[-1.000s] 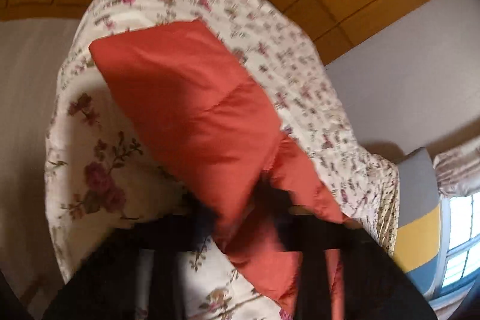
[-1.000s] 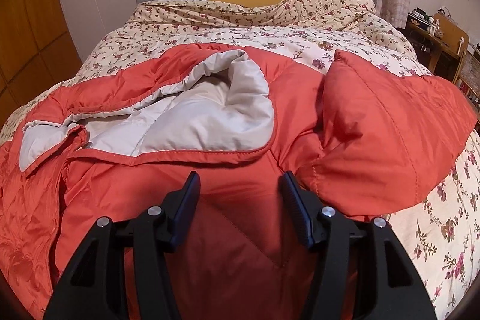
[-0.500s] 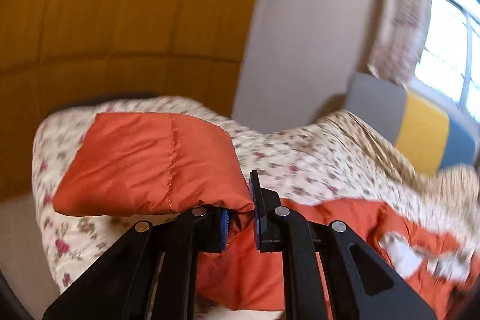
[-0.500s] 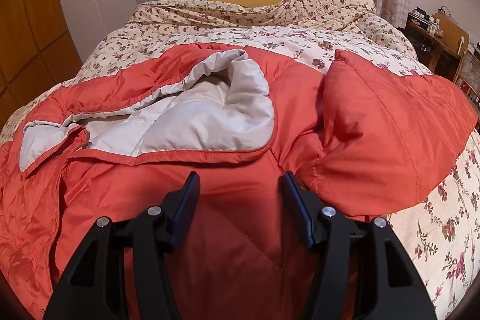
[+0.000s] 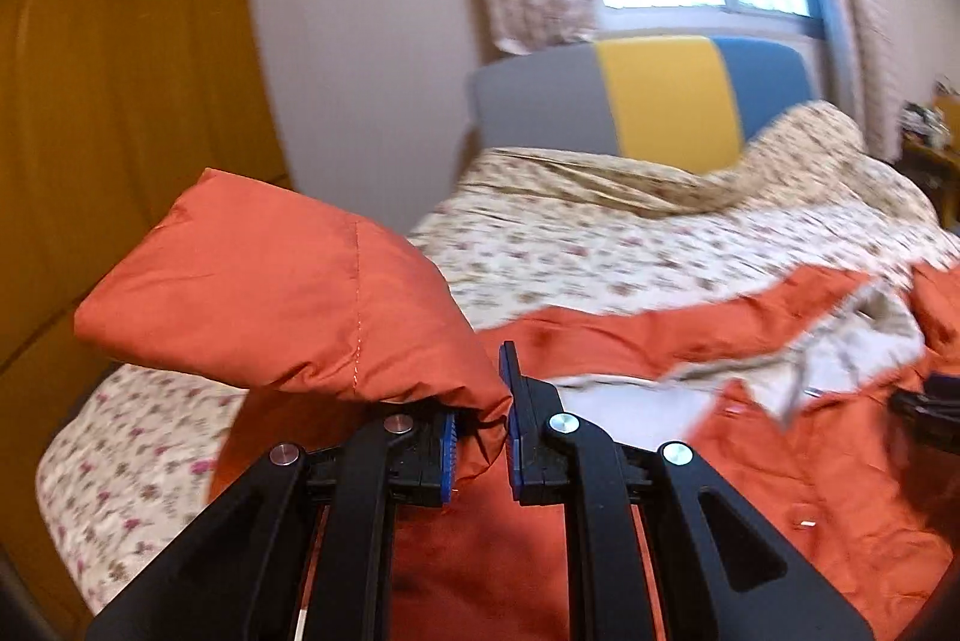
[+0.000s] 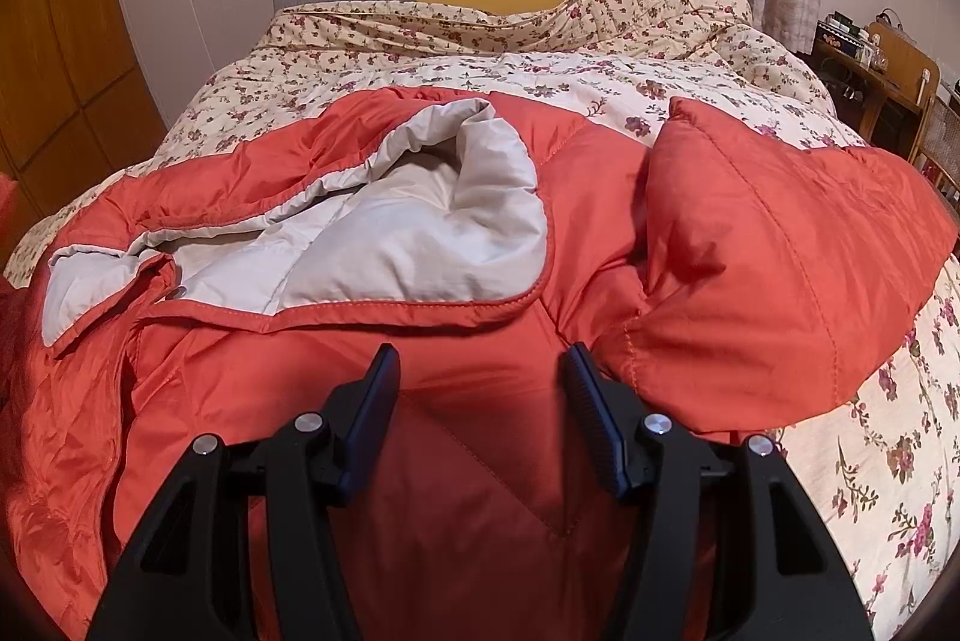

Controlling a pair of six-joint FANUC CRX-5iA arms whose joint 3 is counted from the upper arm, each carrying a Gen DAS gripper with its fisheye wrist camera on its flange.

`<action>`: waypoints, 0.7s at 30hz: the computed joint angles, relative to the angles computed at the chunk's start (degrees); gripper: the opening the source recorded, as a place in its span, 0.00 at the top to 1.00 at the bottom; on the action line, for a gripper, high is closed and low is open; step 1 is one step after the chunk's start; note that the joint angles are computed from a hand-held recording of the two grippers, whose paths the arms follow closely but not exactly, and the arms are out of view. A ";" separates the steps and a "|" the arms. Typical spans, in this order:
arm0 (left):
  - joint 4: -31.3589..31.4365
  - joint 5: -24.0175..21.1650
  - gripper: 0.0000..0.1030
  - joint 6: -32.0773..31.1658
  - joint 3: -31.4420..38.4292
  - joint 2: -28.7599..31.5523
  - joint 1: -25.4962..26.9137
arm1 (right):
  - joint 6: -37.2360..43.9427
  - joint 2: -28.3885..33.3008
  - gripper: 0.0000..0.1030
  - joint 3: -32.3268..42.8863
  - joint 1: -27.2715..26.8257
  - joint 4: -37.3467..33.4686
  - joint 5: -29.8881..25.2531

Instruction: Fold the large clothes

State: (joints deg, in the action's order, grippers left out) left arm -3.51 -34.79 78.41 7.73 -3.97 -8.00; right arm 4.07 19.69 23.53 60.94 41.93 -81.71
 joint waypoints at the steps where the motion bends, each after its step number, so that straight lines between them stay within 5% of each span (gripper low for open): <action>1: 0.62 -0.50 0.88 -1.06 0.20 0.44 -1.14 | -0.02 -0.03 0.44 -0.03 0.00 0.02 0.01; 12: 3.45 -6.67 0.88 -8.40 3.52 6.41 -9.37 | -0.22 -0.30 0.44 -0.38 -0.10 -0.04 0.46; 21: 3.65 -14.51 0.88 -14.37 6.53 10.40 -11.23 | -0.42 -0.52 0.44 -0.70 -0.12 -0.04 0.71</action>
